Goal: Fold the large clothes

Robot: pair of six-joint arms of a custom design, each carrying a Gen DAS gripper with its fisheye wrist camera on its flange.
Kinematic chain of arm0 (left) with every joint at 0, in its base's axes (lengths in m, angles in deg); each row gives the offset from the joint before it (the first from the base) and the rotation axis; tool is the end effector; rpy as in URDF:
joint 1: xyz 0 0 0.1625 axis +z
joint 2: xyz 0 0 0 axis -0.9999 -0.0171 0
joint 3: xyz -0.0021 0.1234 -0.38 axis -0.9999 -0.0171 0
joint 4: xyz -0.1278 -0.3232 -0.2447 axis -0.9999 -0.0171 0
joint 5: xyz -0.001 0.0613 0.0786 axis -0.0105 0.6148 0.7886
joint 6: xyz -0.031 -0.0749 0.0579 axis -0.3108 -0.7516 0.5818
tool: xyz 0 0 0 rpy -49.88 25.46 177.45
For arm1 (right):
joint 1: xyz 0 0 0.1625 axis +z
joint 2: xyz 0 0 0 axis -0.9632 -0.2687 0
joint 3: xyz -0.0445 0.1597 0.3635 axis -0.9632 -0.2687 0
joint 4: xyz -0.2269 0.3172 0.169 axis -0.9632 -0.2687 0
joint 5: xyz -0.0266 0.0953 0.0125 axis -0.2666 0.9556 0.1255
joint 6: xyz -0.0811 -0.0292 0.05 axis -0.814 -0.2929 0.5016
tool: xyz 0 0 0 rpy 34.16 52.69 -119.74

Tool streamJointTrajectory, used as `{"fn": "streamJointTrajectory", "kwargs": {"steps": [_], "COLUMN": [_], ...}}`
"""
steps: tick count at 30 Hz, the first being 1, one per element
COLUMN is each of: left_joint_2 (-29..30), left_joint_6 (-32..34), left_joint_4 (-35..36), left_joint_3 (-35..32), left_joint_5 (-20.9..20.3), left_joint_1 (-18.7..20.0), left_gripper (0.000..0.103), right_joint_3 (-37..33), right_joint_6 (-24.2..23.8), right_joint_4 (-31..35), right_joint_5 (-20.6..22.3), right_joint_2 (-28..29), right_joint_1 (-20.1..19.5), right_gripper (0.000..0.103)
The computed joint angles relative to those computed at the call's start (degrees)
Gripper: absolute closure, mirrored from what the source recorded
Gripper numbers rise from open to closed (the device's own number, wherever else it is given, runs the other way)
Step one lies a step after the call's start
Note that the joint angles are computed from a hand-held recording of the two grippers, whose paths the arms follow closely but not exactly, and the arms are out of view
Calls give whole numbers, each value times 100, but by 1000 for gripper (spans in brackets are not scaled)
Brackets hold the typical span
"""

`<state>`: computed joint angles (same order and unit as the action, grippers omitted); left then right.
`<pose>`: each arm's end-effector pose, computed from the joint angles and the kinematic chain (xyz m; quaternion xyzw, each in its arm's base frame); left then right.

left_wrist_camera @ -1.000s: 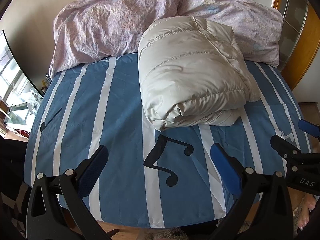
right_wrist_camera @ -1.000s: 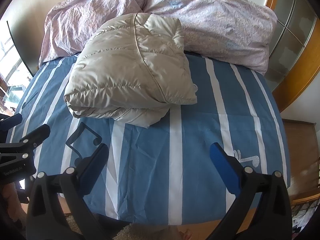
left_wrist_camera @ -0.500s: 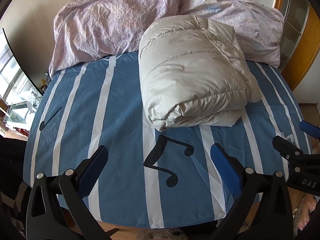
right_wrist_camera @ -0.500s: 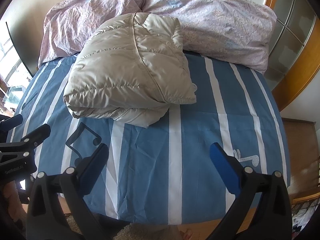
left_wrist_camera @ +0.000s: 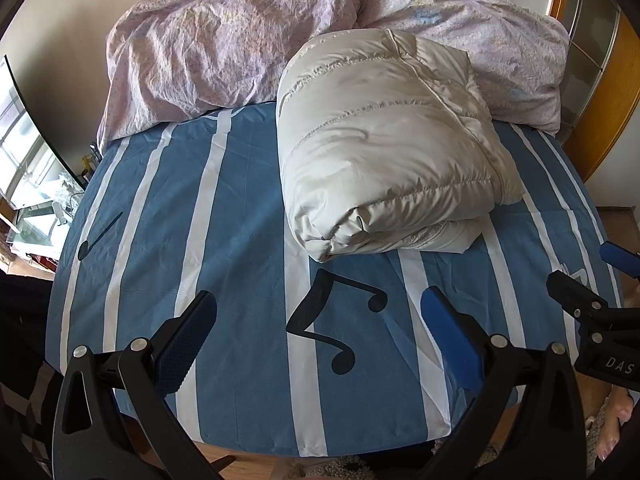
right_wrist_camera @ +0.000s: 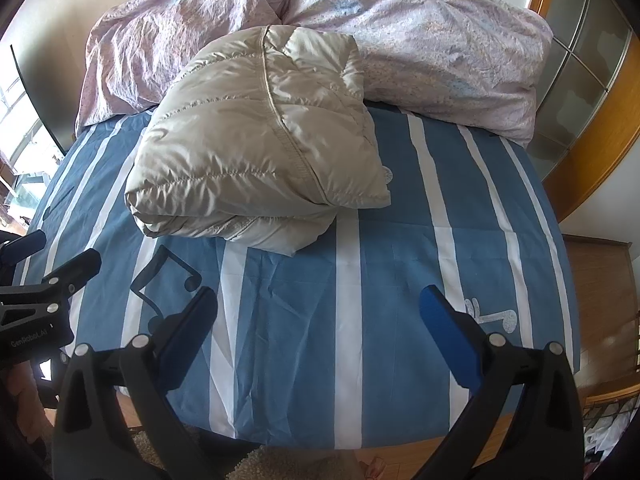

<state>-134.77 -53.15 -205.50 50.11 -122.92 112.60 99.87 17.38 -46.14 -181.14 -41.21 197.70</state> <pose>-0.3506 -0.3656 0.0704 0.2984 0.8861 -0.1588 0.3172 0.2116 -0.2379 0.2623 -0.0937 -0.8569 0.3020 0.4071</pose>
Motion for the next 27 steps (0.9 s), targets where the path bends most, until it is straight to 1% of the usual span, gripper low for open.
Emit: {"fn": "streamJointTrajectory", "kwargs": {"steps": [27], "left_joint_2": [31], "left_joint_6": [25], "left_joint_4": [41], "left_joint_3": [-56], "left_joint_5": [-13], "left_joint_1": [30], "left_gripper": [1], "right_joint_3": [6], "right_joint_6": [-76], "right_joint_4": [-25], "right_joint_5": [20], "right_joint_2": [-11], "right_joint_1": [-30], "right_gripper": [2]}}
